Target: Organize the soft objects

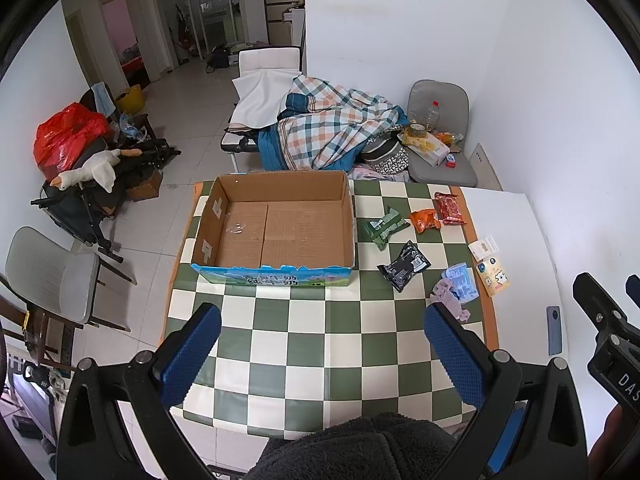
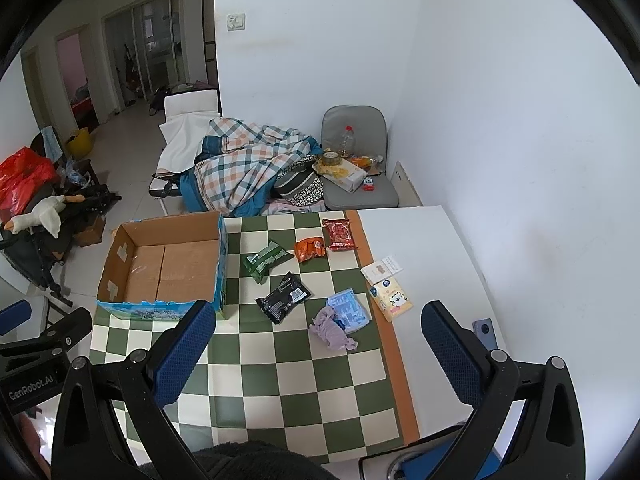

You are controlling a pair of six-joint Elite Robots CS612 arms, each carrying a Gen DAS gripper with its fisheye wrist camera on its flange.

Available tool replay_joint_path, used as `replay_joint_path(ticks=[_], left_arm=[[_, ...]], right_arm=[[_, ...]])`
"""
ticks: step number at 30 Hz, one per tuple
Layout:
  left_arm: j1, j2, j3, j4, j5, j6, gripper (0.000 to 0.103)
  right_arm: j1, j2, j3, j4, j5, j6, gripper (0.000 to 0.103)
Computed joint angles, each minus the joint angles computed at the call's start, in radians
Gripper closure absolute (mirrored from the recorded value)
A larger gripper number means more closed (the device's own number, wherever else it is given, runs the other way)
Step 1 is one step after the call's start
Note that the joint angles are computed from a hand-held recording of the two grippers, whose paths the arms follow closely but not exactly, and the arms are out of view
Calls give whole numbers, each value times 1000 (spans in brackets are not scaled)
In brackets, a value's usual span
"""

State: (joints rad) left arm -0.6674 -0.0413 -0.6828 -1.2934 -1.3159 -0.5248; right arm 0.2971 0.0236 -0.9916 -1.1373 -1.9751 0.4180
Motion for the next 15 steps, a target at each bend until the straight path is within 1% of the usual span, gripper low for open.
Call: replay_joint_path(ticks=[2,15], left_arm=[[-1,2,-3,2,3,1,0],[-3,8,-18,8,6,-3,0]], right_arm=[[3,6,-15,7,-2,-1,0],[3,8,-17,8,-7,-3,0]])
